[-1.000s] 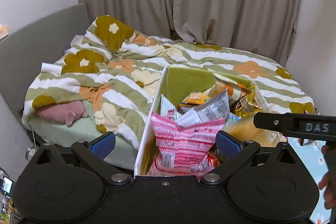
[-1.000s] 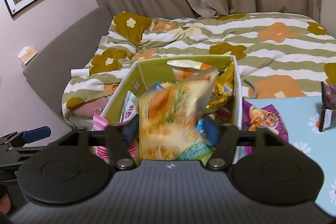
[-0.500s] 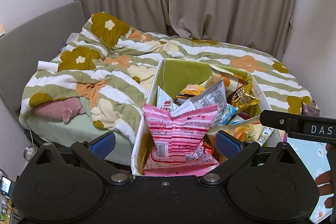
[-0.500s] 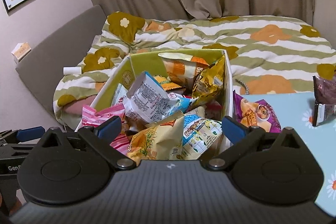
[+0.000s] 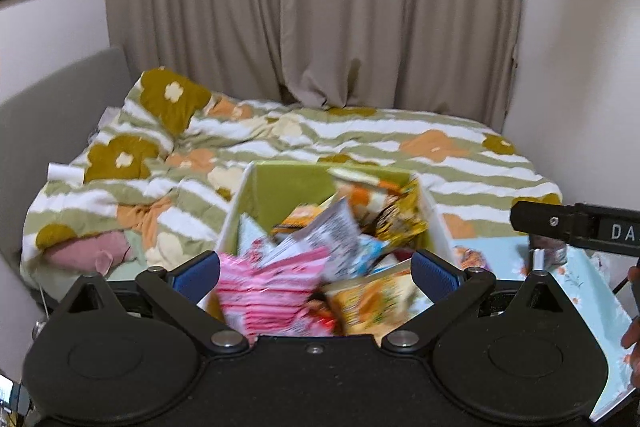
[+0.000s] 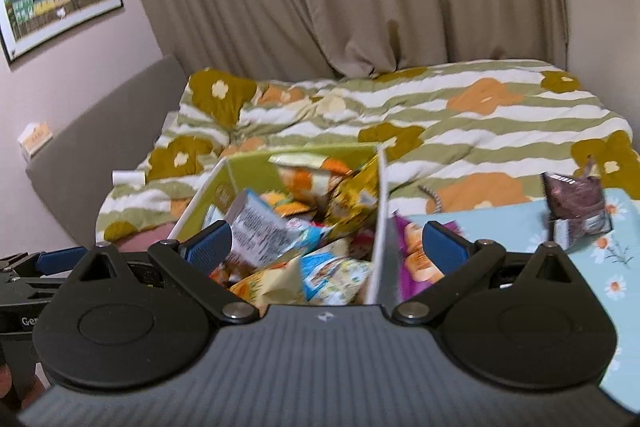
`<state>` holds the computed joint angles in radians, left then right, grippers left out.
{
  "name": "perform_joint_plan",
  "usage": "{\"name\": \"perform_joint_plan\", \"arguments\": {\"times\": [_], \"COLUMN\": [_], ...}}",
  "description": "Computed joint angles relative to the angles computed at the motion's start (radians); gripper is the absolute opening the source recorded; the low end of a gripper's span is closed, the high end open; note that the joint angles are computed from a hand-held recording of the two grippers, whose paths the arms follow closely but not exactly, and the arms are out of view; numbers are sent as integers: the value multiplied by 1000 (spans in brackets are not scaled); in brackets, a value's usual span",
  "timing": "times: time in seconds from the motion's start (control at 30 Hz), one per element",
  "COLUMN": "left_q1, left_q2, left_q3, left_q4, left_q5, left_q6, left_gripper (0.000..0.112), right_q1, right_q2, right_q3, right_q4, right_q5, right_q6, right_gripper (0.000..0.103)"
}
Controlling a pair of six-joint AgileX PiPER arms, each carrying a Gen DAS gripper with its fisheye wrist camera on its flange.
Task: Organize snacks
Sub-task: 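Move both tools back from the box toward the remaining bags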
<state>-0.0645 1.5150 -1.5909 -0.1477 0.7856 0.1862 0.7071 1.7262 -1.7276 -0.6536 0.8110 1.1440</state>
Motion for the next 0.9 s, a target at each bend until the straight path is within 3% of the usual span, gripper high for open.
{"name": "perform_joint_plan", "arguments": {"times": [0.2,0.33,0.47,0.67,0.9], "left_q1": [-212,-359,-472,-609,-680], "left_q2": [10,74,161,328,579], "left_q3": [-20,-92,-175,-317,-567], "left_q4": [242,406,524,705,797], "left_q5": [-29,8,61,164,305], "left_q6": [-308,-502,-645,-804,-844], "left_gripper": [103,103,103,103,103], "right_q1": [-120,-237,-405,-651,-840], "right_q2": [-174,-256,-308,-286,-147], "right_q3": [178,258,326,354,319], "right_q4": [70,145,328,688,1011], "right_q5": [-64,-90,-150,-189,-176], "right_q6": [-96,-247,-458,-868,-1264], "right_gripper": [103,103,103,103,103]}}
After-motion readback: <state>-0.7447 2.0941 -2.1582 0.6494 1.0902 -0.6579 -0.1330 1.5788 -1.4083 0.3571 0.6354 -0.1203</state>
